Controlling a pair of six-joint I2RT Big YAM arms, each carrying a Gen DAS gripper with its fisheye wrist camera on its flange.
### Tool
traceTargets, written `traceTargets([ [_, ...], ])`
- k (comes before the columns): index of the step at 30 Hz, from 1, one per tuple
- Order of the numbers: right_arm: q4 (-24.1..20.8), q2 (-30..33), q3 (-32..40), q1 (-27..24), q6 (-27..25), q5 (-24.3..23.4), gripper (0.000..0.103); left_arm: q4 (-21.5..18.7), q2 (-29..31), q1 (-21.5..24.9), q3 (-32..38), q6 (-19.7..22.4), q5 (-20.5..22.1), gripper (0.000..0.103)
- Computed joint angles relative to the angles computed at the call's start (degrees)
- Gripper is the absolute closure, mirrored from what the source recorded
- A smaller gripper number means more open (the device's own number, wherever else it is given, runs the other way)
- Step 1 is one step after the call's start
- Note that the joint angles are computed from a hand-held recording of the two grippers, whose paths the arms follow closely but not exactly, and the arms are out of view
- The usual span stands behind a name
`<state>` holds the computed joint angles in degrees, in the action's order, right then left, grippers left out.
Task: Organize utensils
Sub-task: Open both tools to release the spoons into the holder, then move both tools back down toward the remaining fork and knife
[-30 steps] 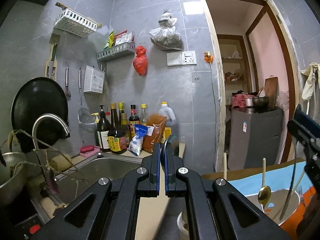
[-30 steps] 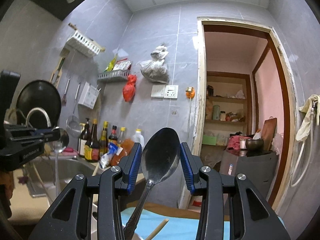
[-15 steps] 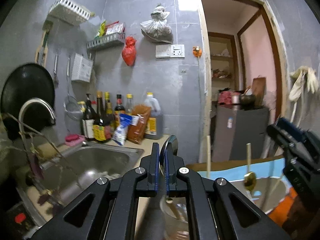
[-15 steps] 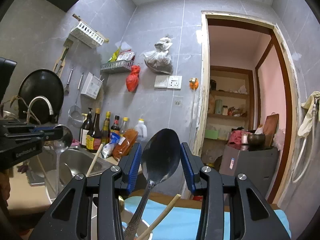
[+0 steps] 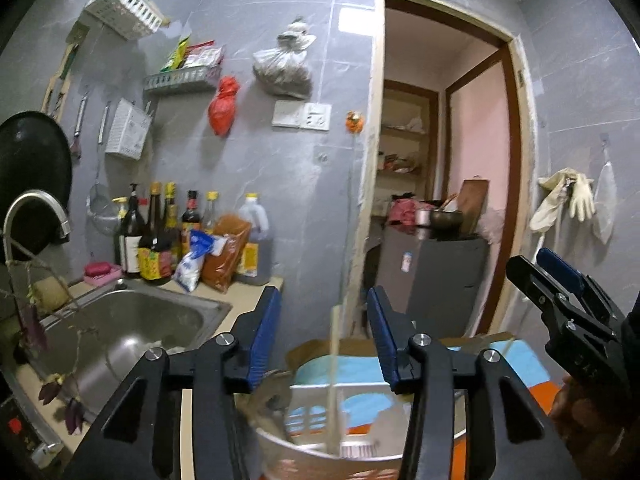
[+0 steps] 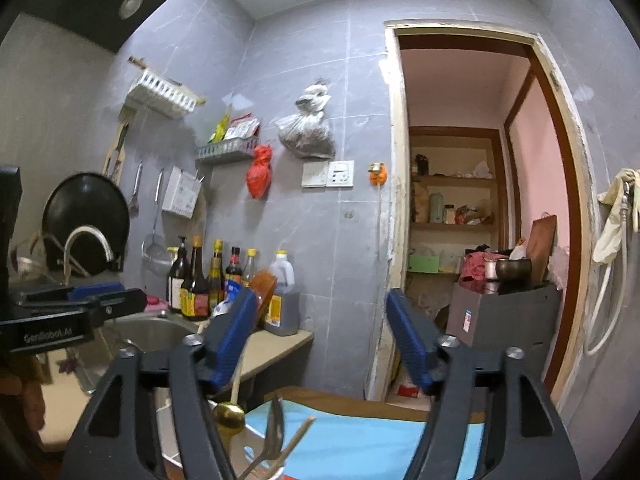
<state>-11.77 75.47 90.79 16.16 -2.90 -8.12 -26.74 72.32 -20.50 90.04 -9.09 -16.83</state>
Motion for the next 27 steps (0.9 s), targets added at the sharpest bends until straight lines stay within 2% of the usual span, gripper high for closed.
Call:
traceTargets([
  [3,-2.1,-0.7,1.3,-1.9,1.6,-0.7,0.020,-0.9,1.0,-1.5,2.4,-0.1,-0.5,0.040],
  [4,-3.0,-1.0,1.7,-2.6,2.0,-0.9,0.018,-0.6,1.2,-2.2,3.1,-0.3,-0.9,0.028],
  [5,-3.6,-1.2,2.0,-3.2,2.3,-1.1,0.012,-0.2,1.3,-2.7,3.3,-0.5,-1.1,0.021],
  [7,-4.5,-2.0,2.3,-4.9,3.2,-1.5,0.000,-0.1,1.9,-3.9,4.5,-0.8,-1.4,0.017],
  [11,-7.2,-3.1,2.8,-8.3,3.8,-3.2,0.000,-1.1,3.4,-6.4,6.9,-0.7,-3.1,0.006],
  [16,-11.4,-5.0,1.9,-12.8,3.6,-4.4,0.000,-2.4,4.8,-9.9,7.9,-2.5,-1.4,0.005],
  [19,-14.2,-6.2,0.5,-15.7,3.0,-4.9,0.000,-4.1,6.3,-12.0,8.9,-2.2,-0.9,0.005],
  [27,-21.0,-8.6,-3.1,-22.3,0.0,-3.7,0.000,-7.3,9.5,-16.4,9.8,-2.7,0.8,0.005],
])
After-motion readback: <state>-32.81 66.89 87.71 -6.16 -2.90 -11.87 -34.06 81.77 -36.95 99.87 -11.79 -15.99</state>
